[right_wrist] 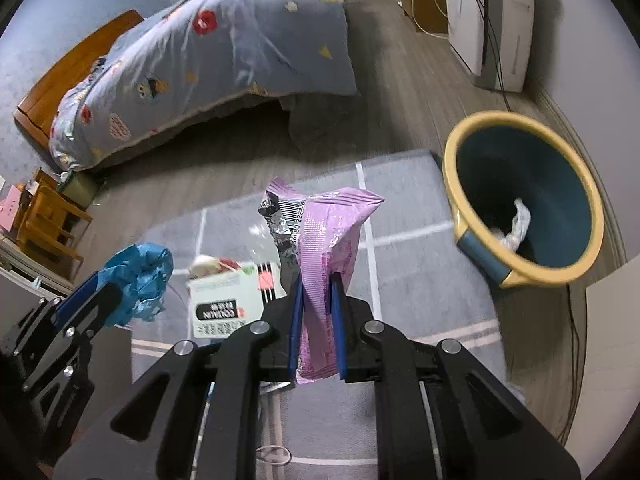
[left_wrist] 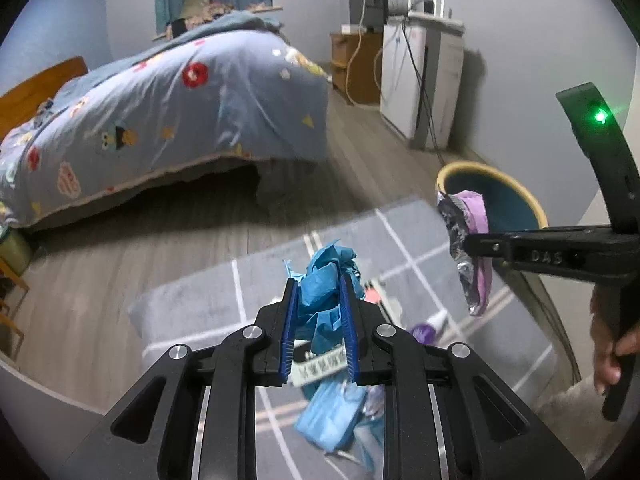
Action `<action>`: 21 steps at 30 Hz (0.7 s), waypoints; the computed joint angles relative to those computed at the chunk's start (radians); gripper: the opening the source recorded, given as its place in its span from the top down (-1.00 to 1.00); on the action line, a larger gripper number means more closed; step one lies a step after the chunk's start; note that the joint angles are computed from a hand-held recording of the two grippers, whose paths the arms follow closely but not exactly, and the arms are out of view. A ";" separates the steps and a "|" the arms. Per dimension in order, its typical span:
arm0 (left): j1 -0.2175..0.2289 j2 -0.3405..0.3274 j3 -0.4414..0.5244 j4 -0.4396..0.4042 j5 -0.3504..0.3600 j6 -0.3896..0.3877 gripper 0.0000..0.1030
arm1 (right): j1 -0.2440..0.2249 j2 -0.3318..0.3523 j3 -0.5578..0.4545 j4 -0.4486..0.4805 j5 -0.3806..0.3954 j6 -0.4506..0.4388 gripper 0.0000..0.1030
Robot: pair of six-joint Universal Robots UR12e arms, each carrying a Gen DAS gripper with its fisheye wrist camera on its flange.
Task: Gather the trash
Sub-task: 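Carry blue gloves and pink wrapper over the bin and open both tools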
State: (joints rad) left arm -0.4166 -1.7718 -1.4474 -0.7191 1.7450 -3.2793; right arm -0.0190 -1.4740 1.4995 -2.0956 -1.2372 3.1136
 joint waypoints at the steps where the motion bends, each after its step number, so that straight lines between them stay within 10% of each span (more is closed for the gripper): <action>1: 0.001 -0.003 0.004 0.006 0.000 -0.002 0.57 | -0.004 0.005 -0.015 0.005 0.006 -0.006 0.75; 21: 0.016 -0.046 0.047 0.018 -0.022 -0.033 0.57 | -0.115 0.106 -0.142 -0.002 0.027 0.022 0.75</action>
State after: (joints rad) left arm -0.4005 -1.8183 -1.4004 -0.7006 1.7231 -3.3128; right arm -0.1336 -1.3679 1.3571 -2.0974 -1.2106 3.1354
